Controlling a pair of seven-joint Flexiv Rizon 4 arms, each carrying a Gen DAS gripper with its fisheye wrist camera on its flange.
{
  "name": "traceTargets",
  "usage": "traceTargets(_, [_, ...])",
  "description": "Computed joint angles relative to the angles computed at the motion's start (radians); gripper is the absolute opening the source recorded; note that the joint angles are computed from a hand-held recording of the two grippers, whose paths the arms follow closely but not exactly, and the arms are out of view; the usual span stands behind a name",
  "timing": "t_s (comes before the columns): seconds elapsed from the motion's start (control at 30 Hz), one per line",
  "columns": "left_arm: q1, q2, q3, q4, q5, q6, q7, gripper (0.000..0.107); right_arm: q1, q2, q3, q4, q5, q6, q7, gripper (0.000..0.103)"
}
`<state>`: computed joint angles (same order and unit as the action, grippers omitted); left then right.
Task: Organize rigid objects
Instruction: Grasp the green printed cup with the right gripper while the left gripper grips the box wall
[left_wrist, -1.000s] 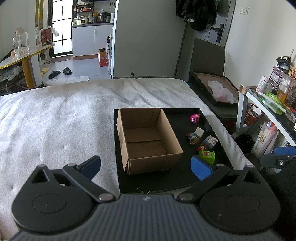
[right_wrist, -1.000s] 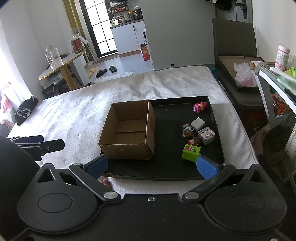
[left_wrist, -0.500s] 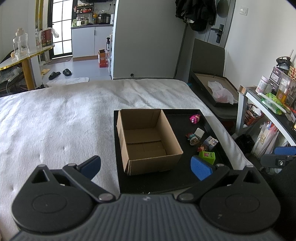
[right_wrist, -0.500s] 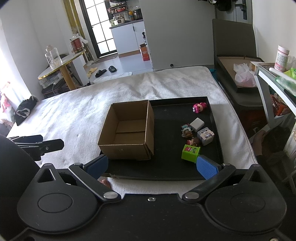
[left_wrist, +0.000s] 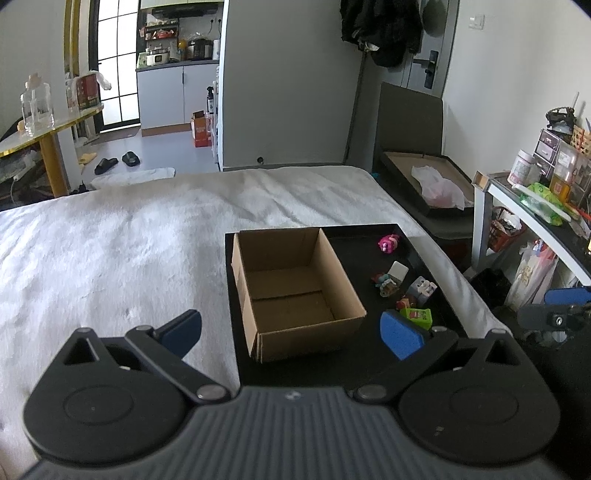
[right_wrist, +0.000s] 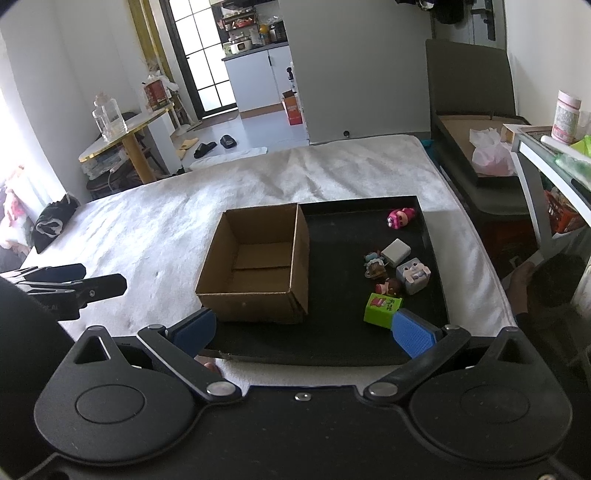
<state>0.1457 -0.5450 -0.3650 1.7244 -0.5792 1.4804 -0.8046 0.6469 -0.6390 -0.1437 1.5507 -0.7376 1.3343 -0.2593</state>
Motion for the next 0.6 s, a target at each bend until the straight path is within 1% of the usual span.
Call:
traceTargets(0.3, [-0.032, -0.035, 0.049, -0.044, 0.028, -0.04, -0.029, 0.101, -0.01, -0.021, -0.021, 0.011, 0.017, 0.048, 0.012, 0.103])
traceTargets(0.6, [-0.081, -0.089, 0.127, -0.13, 0.081, -0.087, -0.099, 0.1, -0.02, -0.048, -0.036, 0.013, 0.066, 0.07, -0.007, 0.102])
